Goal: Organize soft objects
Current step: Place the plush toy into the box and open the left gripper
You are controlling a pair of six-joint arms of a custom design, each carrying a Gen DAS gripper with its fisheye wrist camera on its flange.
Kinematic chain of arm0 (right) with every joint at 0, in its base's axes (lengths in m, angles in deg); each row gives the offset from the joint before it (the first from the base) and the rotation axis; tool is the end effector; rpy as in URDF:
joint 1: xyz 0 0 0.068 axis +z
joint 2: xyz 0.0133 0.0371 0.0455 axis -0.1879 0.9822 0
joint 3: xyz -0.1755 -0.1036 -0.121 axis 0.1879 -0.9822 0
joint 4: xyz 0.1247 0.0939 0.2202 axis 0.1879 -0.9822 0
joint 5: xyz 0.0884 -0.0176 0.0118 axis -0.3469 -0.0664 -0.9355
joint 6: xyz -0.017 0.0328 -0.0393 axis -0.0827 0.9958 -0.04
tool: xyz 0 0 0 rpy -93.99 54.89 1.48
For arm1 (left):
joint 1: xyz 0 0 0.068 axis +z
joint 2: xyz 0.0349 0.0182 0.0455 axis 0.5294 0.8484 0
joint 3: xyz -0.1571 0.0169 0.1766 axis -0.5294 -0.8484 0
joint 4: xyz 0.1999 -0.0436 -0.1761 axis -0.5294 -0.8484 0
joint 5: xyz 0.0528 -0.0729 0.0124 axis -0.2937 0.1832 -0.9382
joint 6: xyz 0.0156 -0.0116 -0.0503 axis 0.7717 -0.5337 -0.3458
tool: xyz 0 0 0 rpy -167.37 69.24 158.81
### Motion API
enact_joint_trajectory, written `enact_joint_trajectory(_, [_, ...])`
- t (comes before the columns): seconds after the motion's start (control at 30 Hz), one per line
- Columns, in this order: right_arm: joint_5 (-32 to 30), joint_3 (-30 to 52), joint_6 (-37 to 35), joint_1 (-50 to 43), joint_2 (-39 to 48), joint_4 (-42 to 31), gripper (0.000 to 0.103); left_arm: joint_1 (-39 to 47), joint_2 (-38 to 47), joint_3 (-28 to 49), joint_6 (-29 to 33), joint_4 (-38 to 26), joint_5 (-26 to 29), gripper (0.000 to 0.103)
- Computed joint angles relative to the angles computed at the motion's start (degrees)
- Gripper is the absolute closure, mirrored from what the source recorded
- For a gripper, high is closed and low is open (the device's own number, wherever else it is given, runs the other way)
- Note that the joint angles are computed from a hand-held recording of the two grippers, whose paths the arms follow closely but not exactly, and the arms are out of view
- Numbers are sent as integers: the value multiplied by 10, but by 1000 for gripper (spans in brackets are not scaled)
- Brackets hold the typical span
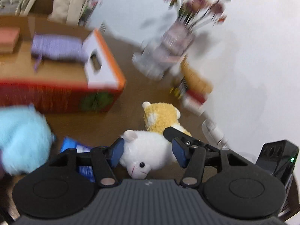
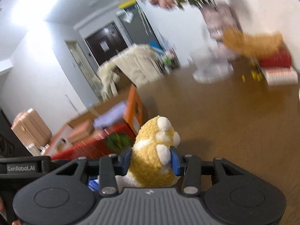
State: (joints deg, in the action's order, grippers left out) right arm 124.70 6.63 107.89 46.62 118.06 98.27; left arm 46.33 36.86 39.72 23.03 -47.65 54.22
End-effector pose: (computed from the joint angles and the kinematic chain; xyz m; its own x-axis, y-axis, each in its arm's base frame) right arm 0.1494 0.1906 0.0727 -0.4522 0.3978 -0.7983 0.0291 0.9011 0.4326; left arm 0.2523 0.0339 0.0891 -0.7615 -0.0086 -0.6481 0.4836 0.6582 -0.5770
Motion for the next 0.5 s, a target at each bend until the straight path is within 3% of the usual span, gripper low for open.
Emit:
enact_joint_trajectory(0.07, [13, 24, -57, 4, -32, -12, 61, 40, -26, 10, -6, -13, 49, 46])
enact_joint_trajectory(0.17, [-41, 94, -130, -35, -6, 2, 61, 85, -11, 63, -33, -11, 89, 46])
enact_joint_trajectory(0.3, [-138, 266, -185, -98, 141, -17, 61, 97, 85, 172, -81, 13, 57, 52])
enact_joint_trajectory(0.5, [-174, 472, -179, -142, 307, -140, 61, 67, 278, 351, -109, -24, -12, 55])
